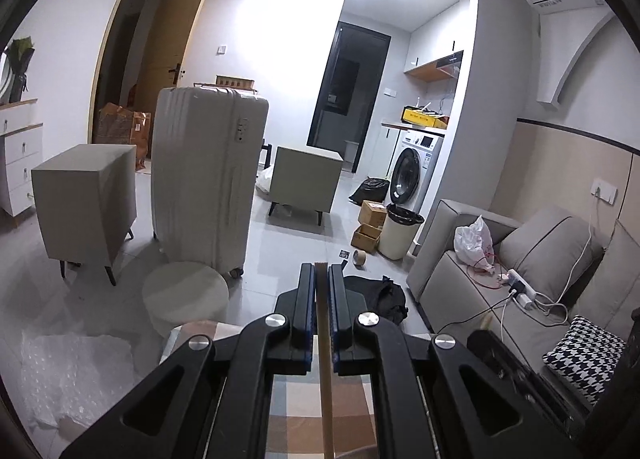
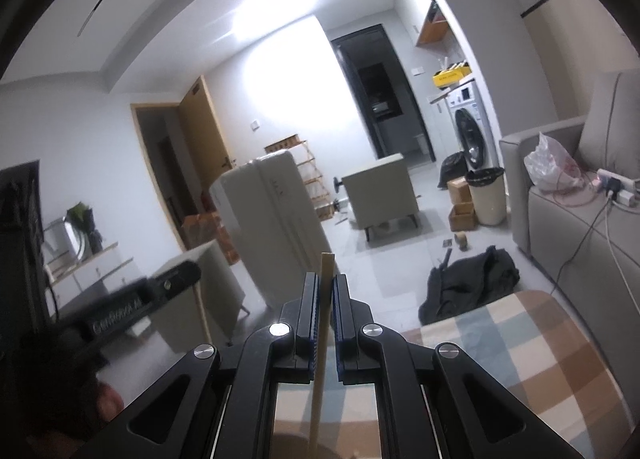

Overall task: Organize utensils
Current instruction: 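Drop both held chopsticks into the holder compartments and open both grippers, then lower the left gripper to the chopstick pile beside the holder base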

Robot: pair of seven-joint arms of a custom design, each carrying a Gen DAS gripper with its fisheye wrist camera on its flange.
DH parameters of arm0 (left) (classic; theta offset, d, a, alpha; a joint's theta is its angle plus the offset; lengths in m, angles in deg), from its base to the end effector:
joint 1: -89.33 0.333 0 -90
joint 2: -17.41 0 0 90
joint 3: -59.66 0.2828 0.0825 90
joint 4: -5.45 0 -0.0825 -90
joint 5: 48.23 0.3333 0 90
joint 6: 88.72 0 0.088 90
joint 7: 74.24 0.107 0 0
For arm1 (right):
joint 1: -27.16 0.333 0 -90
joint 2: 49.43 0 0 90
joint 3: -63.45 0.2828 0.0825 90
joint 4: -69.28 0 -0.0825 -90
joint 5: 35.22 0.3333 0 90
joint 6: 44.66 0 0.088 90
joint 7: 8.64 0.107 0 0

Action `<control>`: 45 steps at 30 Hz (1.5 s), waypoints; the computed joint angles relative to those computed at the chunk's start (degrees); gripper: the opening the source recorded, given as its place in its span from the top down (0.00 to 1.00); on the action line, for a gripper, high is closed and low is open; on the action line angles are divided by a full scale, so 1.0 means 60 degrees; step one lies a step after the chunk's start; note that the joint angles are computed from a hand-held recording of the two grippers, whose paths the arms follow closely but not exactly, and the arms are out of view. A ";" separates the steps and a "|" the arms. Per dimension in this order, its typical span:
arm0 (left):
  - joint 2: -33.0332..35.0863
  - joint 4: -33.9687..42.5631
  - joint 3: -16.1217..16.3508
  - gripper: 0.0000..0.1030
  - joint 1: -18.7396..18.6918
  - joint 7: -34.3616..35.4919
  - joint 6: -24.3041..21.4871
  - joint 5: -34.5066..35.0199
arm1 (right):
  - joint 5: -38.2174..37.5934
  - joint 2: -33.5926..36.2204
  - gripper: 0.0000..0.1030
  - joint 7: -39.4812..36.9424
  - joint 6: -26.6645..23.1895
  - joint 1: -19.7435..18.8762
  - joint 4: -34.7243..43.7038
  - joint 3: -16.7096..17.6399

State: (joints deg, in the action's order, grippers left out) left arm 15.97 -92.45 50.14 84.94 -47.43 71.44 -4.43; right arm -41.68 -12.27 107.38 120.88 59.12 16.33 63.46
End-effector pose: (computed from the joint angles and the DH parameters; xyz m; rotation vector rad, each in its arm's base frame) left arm 0.5252 -0.1647 0.6806 -1.7055 1.2755 -1.1745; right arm 0.5867 0.3739 0.6483 -1.4285 1.1785 -0.4946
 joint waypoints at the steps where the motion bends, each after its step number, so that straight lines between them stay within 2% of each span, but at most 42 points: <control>1: -0.0077 -0.0071 0.0005 0.98 -0.0019 0.0263 0.0027 -0.0241 | 0.0005 -0.0273 0.94 -0.0118 0.0150 -0.0044 -0.0470 0.0083; 3: -0.0240 -0.0185 -0.0040 0.98 -0.0035 0.0621 -0.0045 -0.0522 | 0.0149 -0.0802 0.94 -0.0521 0.0441 -0.0233 -0.1381 0.0420; 9: -0.0605 -0.0520 -0.0156 0.98 -0.0176 0.2258 -0.0256 -0.2277 | 0.0720 -0.1916 0.94 -0.1545 0.0614 -0.0656 -0.3134 0.1148; 12: -0.0794 -0.0647 -0.0207 0.98 -0.0300 0.3202 -0.0687 -0.3255 | 0.1249 -0.2188 0.94 -0.2283 0.0272 -0.0934 -0.3449 0.1623; 15: -0.0869 -0.0543 -0.0262 0.98 -0.0375 0.3865 -0.1502 -0.4018 | 0.1492 -0.2538 0.90 -0.2352 -0.0234 -0.0873 -0.3764 0.1503; 18: -0.1006 -0.0525 -0.0257 0.93 -0.0460 0.4409 -0.2159 -0.4734 | 0.1832 -0.3019 0.77 -0.2199 -0.0500 -0.0926 -0.4299 0.1454; 20: -0.1183 -0.0563 -0.0360 0.72 -0.0419 0.4265 -0.2555 -0.4648 | 0.2001 -0.3443 0.69 -0.2231 -0.0416 -0.0995 -0.4852 0.1468; 21: -0.1302 -0.0645 -0.0409 0.67 -0.0391 0.4123 -0.2617 -0.4545 | 0.1947 -0.3713 0.68 -0.2159 -0.0389 -0.0973 -0.5174 0.1400; 23: -0.1641 -0.0880 -0.0536 0.52 -0.0331 0.3720 -0.2702 -0.4316 | 0.1947 -0.4195 0.53 -0.2110 -0.0285 -0.0998 -0.5752 0.1368; 26: -0.2126 -0.1179 -0.0779 0.40 -0.0255 0.3188 -0.3000 -0.3962 | 0.1811 -0.5026 0.42 -0.1866 -0.0033 -0.1025 -0.6772 0.1289; 29: -0.2428 -0.1398 -0.0953 0.32 -0.0235 0.2909 -0.3238 -0.3778 | 0.1738 -0.5740 0.34 -0.1764 -0.0031 -0.1098 -0.7606 0.1307; 37: -0.2895 -0.1701 -0.1363 0.20 -0.0258 0.2322 -0.3962 -0.3170 | 0.1748 -0.7039 0.25 -0.1572 0.0078 -0.1221 -0.9089 0.1377; 40: -0.3047 -0.1834 -0.1435 0.18 -0.0292 0.2149 -0.4153 -0.3037 | 0.1764 -0.7221 0.18 -0.1559 0.0064 -0.1227 -0.9295 0.1410; 45: -0.3161 -0.1995 -0.1572 0.16 -0.0389 0.2079 -0.4445 -0.2826 | 0.1894 -0.7642 0.14 -0.1612 -0.0023 -0.1191 -0.9859 0.1426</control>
State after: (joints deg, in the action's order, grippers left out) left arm -3.00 -104.42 40.70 82.61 -34.95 44.77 -21.38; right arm -30.31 -58.13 97.71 120.75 51.97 -42.83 72.01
